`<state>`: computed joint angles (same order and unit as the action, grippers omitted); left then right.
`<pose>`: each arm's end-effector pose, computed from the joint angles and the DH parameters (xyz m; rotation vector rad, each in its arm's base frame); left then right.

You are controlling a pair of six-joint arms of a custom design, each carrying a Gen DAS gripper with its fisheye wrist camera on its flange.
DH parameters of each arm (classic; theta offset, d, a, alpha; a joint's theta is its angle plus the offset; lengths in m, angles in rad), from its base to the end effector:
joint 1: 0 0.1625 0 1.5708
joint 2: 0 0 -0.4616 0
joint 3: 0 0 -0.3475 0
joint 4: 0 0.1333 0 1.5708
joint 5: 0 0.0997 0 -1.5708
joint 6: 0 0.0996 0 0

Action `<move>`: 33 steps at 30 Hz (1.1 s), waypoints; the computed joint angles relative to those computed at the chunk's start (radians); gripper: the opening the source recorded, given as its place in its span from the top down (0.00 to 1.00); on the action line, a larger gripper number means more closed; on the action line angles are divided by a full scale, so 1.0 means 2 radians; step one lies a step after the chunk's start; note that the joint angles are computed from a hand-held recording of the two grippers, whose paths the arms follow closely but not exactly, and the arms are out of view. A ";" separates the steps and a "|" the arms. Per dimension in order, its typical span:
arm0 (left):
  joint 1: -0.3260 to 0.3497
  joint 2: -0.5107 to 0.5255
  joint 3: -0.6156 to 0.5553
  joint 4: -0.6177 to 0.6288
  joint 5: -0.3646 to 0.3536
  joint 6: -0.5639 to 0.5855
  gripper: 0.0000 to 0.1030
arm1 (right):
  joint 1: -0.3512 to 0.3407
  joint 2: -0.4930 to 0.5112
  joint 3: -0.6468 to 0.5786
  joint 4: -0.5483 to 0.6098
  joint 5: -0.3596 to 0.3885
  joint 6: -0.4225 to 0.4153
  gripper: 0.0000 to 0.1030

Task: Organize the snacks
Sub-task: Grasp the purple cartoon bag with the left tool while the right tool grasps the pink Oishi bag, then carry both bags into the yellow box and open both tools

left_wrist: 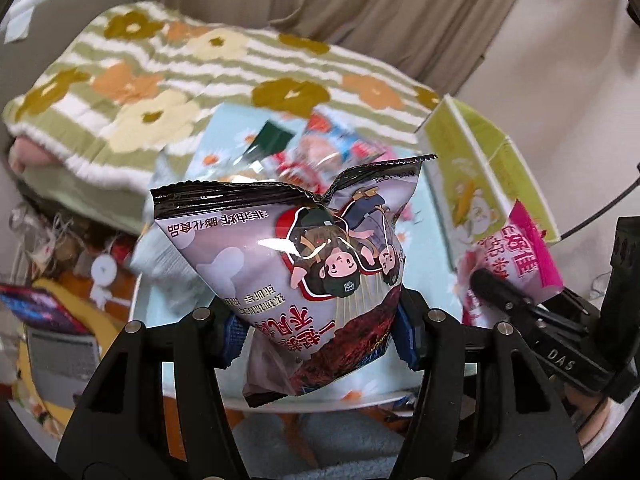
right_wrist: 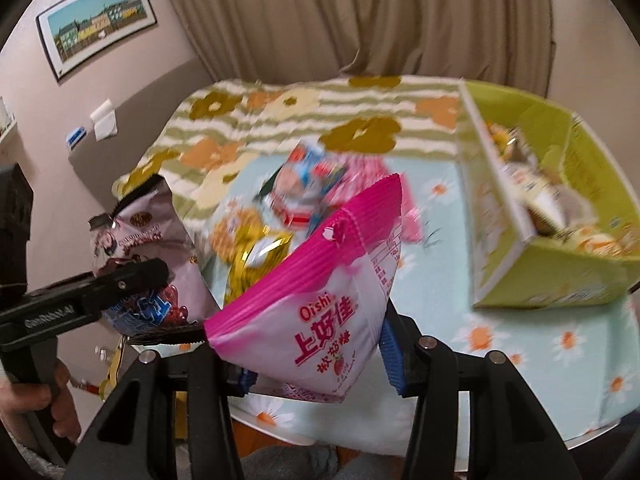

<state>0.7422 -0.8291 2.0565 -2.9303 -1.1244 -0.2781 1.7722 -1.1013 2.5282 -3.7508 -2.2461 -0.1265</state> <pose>-0.2784 -0.4946 0.0997 0.7178 2.6956 -0.4897 0.1465 -0.3626 0.2417 0.0613 -2.3567 0.9534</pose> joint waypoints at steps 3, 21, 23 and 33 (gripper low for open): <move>-0.014 0.013 -0.024 -0.002 -0.002 0.009 0.46 | -0.005 -0.043 -0.002 0.018 0.004 -0.012 0.55; -0.100 0.208 -0.286 0.028 -0.028 -0.004 0.46 | -0.181 -0.310 -0.073 0.215 0.138 -0.184 0.55; -0.102 0.234 -0.324 0.056 -0.033 -0.005 0.46 | -0.205 -0.322 -0.084 0.233 0.156 -0.189 0.55; -0.086 0.341 -0.512 0.202 -0.067 -0.003 0.46 | -0.288 -0.325 -0.132 0.284 0.217 -0.179 0.55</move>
